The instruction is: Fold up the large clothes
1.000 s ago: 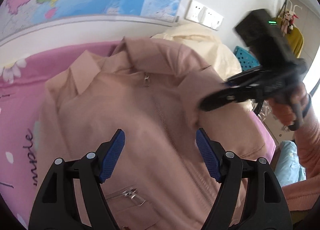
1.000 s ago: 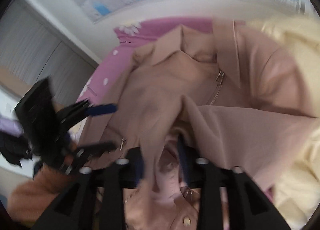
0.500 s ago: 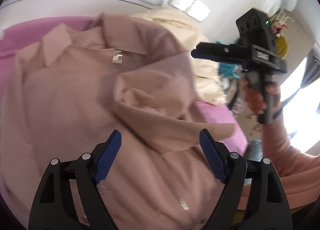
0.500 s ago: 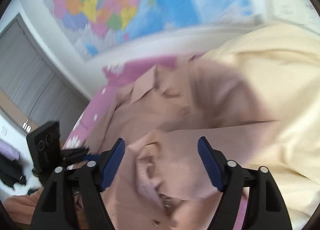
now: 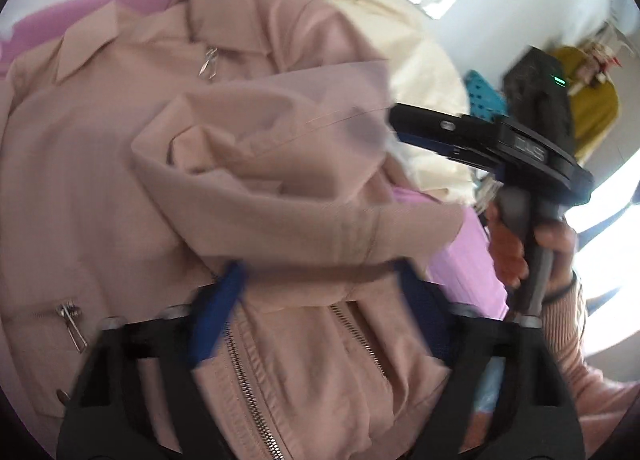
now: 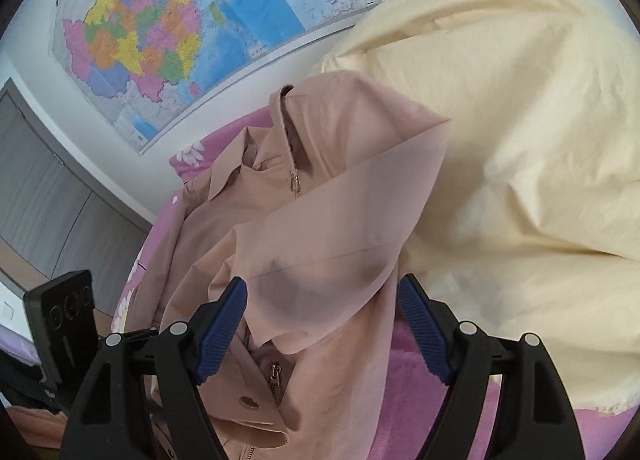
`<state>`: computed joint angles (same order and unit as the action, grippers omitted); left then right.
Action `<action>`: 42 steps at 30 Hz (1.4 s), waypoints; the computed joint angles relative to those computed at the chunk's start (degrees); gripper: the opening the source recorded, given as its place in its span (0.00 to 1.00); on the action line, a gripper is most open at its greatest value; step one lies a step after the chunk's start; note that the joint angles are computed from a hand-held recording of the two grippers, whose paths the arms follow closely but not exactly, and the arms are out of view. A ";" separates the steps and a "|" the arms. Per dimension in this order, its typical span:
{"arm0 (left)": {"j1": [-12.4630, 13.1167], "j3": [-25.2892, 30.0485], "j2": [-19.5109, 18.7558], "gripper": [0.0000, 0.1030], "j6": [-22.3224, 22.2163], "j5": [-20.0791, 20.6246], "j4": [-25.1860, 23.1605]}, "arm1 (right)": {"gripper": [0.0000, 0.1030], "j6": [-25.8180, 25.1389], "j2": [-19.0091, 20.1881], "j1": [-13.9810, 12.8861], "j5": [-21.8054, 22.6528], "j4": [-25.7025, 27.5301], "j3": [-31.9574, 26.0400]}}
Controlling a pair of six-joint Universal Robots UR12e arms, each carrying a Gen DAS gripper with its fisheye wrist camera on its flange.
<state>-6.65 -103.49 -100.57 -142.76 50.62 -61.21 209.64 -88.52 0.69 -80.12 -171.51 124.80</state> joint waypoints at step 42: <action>5.38 6.70 -4.02 0.02 7.62 4.12 7.30 | 0.01 11.49 -5.02 -3.12 4.85 -18.02 13.49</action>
